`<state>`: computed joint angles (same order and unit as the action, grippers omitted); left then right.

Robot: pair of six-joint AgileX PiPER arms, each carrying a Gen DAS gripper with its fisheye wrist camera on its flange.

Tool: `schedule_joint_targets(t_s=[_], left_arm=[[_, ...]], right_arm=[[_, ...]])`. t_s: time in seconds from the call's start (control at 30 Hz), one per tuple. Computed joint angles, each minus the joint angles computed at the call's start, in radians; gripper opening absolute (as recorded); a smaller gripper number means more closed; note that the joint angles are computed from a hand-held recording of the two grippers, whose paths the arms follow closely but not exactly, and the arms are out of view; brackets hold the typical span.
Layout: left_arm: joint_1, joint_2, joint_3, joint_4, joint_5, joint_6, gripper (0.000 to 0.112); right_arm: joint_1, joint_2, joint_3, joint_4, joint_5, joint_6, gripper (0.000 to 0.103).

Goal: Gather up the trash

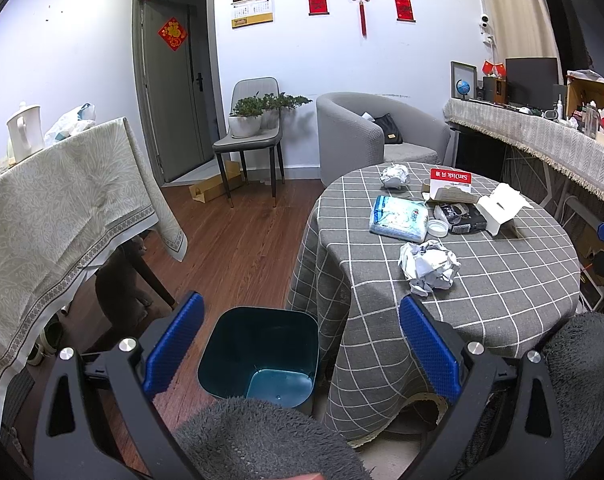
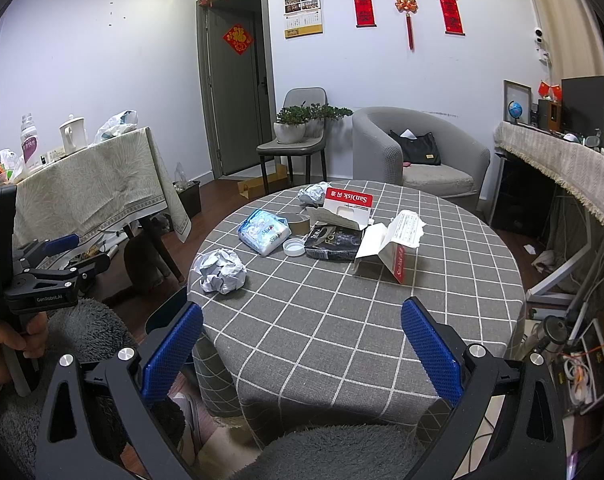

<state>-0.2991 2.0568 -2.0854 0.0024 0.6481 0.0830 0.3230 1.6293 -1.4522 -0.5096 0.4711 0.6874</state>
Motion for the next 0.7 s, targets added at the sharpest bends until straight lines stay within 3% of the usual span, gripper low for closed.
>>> schedule_joint_targets(t_s=[0.7], left_arm=[[-0.010, -0.002, 0.026, 0.022, -0.015, -0.036, 0.099]], right_arm=[[0.008, 0.006, -0.017, -0.013, 0.010, 0.005, 0.100]])
